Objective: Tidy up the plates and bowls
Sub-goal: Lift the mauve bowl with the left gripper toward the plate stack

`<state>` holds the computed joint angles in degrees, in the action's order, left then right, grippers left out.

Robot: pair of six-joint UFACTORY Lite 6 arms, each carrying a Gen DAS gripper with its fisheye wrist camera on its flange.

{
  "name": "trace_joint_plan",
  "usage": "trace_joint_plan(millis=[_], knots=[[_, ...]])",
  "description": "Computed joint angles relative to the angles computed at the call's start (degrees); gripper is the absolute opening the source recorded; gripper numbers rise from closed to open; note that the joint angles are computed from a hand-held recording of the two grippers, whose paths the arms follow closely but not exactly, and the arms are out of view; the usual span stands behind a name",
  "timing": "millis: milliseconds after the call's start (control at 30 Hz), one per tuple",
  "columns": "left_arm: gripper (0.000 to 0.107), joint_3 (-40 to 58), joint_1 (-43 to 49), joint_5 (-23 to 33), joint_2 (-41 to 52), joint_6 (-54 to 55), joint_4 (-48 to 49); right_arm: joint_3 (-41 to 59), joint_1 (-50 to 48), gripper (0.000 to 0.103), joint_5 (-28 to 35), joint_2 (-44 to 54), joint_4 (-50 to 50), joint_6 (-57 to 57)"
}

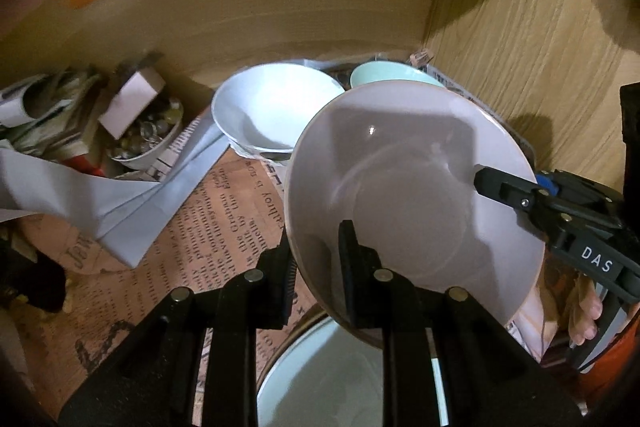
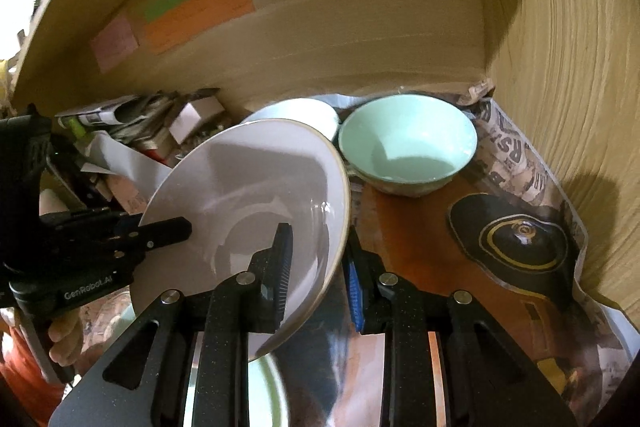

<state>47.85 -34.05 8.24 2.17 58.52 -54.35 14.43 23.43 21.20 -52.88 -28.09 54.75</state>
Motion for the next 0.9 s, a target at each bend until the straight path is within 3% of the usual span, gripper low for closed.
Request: trace_joint_plan(millis=[233, 433, 700, 900], knots=[[0.019, -7.4, 3.7, 2.1, -9.9, 6.7, -5.7, 2.5, 19.6, 0.022, 12.3, 0.2, -21.4, 28.6], [0.019, -14.7, 9.0, 5.2, -20.1, 12.4, -9.6, 5.3, 33.1, 0.022, 20.4, 4.7, -28.6, 41.9], [0.019, -22.4, 21.5, 14.6, -32.2, 17.7, -9.9, 10.5, 44.3, 0.022, 25.0, 14.6, -33.7, 52.3], [0.019, -25.9, 34.2, 24.2, -38.3, 21.4, -9.0, 14.3, 48.0, 0.022, 24.1, 21.7, -36.8, 56.8]])
